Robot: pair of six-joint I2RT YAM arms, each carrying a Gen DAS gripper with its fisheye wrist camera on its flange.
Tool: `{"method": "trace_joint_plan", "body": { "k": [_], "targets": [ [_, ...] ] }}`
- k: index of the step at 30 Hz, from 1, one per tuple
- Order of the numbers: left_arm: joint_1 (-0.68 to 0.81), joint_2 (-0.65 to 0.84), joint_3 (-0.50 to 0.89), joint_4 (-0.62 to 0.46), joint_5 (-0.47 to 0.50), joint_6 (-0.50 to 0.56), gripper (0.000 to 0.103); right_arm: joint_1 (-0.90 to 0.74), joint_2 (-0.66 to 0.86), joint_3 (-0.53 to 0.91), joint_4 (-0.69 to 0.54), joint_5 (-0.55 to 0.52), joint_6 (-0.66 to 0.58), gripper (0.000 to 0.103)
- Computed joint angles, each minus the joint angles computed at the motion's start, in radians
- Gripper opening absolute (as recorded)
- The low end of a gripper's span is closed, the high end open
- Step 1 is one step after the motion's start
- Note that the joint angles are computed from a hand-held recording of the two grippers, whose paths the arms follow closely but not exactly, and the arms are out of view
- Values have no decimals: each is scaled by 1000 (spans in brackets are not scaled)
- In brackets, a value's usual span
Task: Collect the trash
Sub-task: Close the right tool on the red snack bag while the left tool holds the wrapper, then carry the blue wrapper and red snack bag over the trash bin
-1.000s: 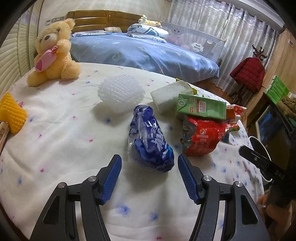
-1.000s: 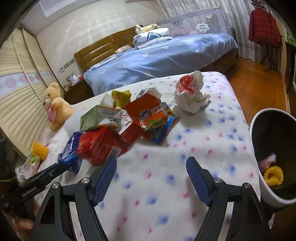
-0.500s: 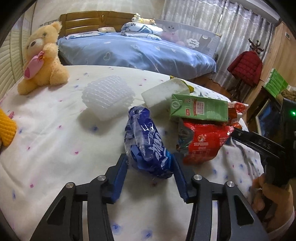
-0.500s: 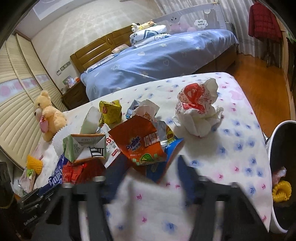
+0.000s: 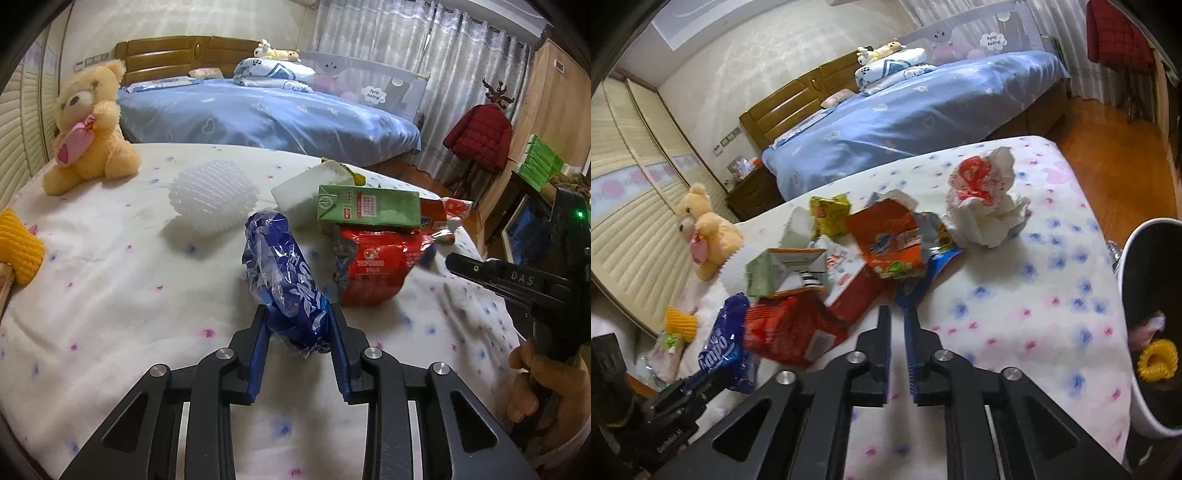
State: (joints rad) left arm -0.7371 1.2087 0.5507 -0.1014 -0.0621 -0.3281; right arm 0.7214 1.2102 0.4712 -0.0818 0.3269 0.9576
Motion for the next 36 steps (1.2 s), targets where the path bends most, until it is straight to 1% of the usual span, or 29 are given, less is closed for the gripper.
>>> {"method": "trace_joint_plan", "body": {
  "k": [1, 2, 3, 6, 8, 10, 11, 12, 15, 17, 18, 19, 20, 23, 28, 33, 36],
  "targets": [
    [-3, -27, -11, -9, -7, 1, 29, 24, -4, 0, 8, 8, 7, 29],
    [2, -52, -21, -19, -7, 4, 29, 58, -5, 2, 16, 25, 14, 36],
    [13, -73, -29, -30, -1, 6, 29, 92, -1, 4, 26, 42, 21, 45],
    [47, -121, -48, -51, 18, 14, 29, 165, 55, 37, 62, 62, 27, 47],
    [63, -147, -58, -65, 27, 19, 29, 185, 122, 81, 79, 51, 9, 52],
    [81, -164, -64, -73, 38, 28, 29, 190, 188, 130, 79, 48, -13, 73],
    [93, -175, -68, -78, 45, 31, 29, 186, 222, 152, 93, 44, -27, 77],
    [106, -181, -71, -81, 55, 37, 29, 179, 251, 170, 109, 38, -38, 78],
    [136, -199, -77, -91, 78, 47, 29, 159, 309, 204, 135, 21, -46, 77],
    [146, -203, -80, -92, 90, 53, 29, 162, 332, 216, 125, 42, -28, 66],
    [149, -208, -82, -93, 93, 56, 29, 160, 340, 224, 109, 44, -21, 41],
    [148, -215, -84, -94, 96, 57, 29, 158, 345, 227, 95, 37, -13, 21],
    [145, -219, -85, -95, 98, 55, 29, 154, 343, 221, 95, 30, -6, 21],
    [138, -233, -89, -100, 102, 60, 29, 180, 303, 195, 79, 55, 2, 20],
    [98, -242, -89, -101, 106, 55, 29, 248, 194, 146, 33, 100, 37, 19],
    [19, -233, -79, -94, 90, 43, 29, 318, 77, 101, -64, 175, 111, 19],
    [-12, -220, -71, -86, 94, 48, 29, 348, 2, 76, -143, 220, 160, 19]
  ]
}}
